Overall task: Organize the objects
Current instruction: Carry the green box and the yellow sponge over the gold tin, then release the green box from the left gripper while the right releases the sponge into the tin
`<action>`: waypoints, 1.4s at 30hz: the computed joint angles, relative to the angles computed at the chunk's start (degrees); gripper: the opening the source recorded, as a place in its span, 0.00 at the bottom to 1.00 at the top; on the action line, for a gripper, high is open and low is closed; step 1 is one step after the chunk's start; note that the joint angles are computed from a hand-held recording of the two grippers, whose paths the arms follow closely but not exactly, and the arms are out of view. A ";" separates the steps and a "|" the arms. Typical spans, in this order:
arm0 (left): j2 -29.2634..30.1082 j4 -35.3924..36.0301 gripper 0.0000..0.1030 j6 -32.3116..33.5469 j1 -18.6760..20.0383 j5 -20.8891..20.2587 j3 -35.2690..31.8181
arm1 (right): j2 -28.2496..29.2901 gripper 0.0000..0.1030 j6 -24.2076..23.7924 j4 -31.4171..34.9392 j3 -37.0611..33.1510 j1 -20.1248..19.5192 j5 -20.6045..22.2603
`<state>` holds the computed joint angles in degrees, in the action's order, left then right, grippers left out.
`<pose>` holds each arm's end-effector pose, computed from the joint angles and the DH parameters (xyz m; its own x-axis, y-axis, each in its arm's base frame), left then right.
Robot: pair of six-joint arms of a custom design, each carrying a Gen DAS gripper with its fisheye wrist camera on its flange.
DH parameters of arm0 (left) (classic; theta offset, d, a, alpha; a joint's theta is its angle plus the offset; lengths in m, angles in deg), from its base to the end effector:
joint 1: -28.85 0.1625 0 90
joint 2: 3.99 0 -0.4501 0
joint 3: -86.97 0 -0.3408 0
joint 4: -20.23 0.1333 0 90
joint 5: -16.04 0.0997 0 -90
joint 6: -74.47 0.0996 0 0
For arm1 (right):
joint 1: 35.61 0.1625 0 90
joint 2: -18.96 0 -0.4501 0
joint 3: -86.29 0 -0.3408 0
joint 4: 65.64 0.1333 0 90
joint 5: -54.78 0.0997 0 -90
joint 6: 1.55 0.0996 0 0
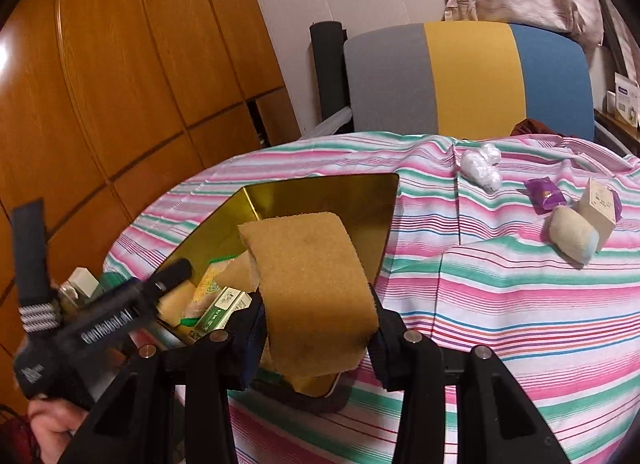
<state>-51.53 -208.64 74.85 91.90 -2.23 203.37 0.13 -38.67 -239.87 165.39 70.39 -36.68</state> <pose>-0.0190 -0.5402 0.2597 -0.6828 -0.6514 -0.3308 0.1595 0.3091 -0.9376 0.3260 -0.6624 -0.0387 -0.6165 -0.7419 0.2636 -0.7825 0.5401 -0.3098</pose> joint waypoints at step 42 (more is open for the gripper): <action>-3.18 11.88 1.00 -17.84 -0.04 0.93 3.30 | -0.31 0.51 1.62 -11.33 4.22 0.80 -8.13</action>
<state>-54.71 -196.76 57.02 91.86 -1.30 206.67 -0.18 -37.05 -251.20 169.61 71.19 -44.81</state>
